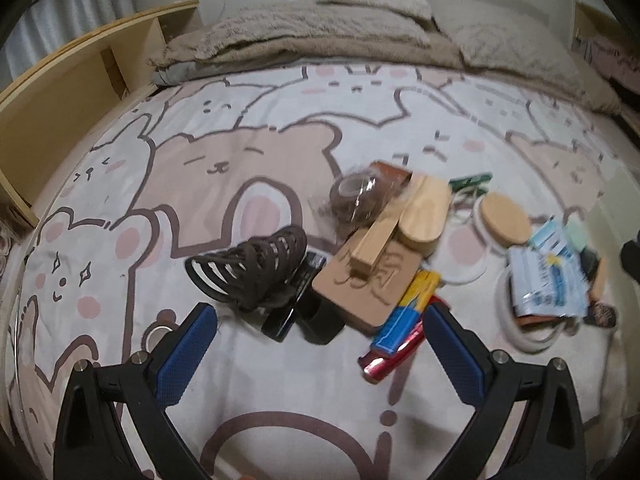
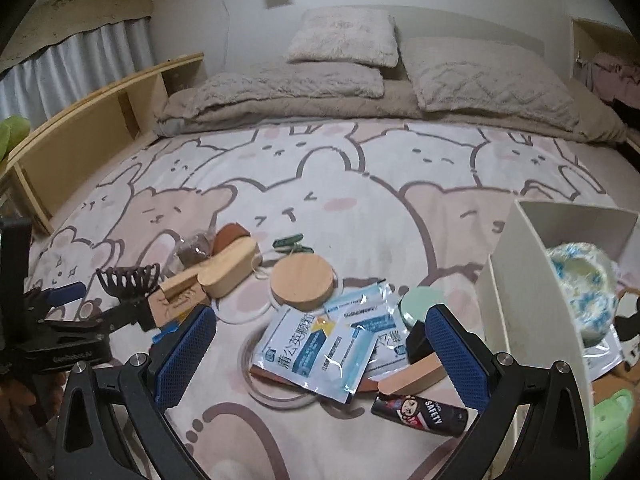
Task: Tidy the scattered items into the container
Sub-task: 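Grasp the red lighter with the left tool while the right tool grasps the medicine sachet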
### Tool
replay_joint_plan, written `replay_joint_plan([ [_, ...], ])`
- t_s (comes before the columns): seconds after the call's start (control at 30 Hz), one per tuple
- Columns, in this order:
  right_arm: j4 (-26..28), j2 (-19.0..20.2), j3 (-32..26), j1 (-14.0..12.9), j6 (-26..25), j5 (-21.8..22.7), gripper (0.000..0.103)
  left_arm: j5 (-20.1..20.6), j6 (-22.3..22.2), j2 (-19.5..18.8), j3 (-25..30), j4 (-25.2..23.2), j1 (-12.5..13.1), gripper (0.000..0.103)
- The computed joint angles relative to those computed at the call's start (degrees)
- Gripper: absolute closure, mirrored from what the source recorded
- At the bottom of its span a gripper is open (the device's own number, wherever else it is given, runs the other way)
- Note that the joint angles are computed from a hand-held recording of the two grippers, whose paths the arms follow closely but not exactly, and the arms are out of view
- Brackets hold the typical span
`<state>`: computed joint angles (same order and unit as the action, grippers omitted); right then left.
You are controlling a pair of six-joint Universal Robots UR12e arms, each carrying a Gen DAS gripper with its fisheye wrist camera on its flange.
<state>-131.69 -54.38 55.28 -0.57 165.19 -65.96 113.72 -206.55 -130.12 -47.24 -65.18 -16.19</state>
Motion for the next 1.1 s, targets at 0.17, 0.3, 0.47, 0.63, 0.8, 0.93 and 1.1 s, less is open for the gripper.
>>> replay_joint_plan([
  [0.17,0.0,0.29,0.23,0.13,-0.24,-0.86,0.0,-2.57,-1.44,-1.69,2.05,-2.16,0.27,0.0],
  [0.3,0.05,0.5,-0.05,0.02,0.43,-1.14,0.0,-8.48,-7.05,-2.74,3.84,-4.11,0.7,0.001],
  [0.47,1.01,0.85,-0.67,-0.28,1.2,-0.63,0.0,-14.99,-13.96,-3.55,4.86,-6.02,1.26,0.012],
  [0.63,1.29,0.76,-0.52,-0.56,1.49,0.06,0.0,-12.75,-16.08,-4.74,6.55,-7.98,0.86,0.012],
  [0.8,1.79,0.94,-0.83,-0.53,1.7,0.36,0.0,-11.82,-20.24,-5.54,7.93,-9.11,0.91,0.008],
  [0.93,2.1,1.13,-1.12,-0.43,1.55,-0.12,0.0,-10.43,-22.03,-6.65,10.08,-11.46,0.61,0.007],
  [1.1,2.9,1.36,-1.49,-0.46,1.69,-0.46,0.0,-8.81,-22.65,-7.6,11.53,-12.86,0.29,0.005],
])
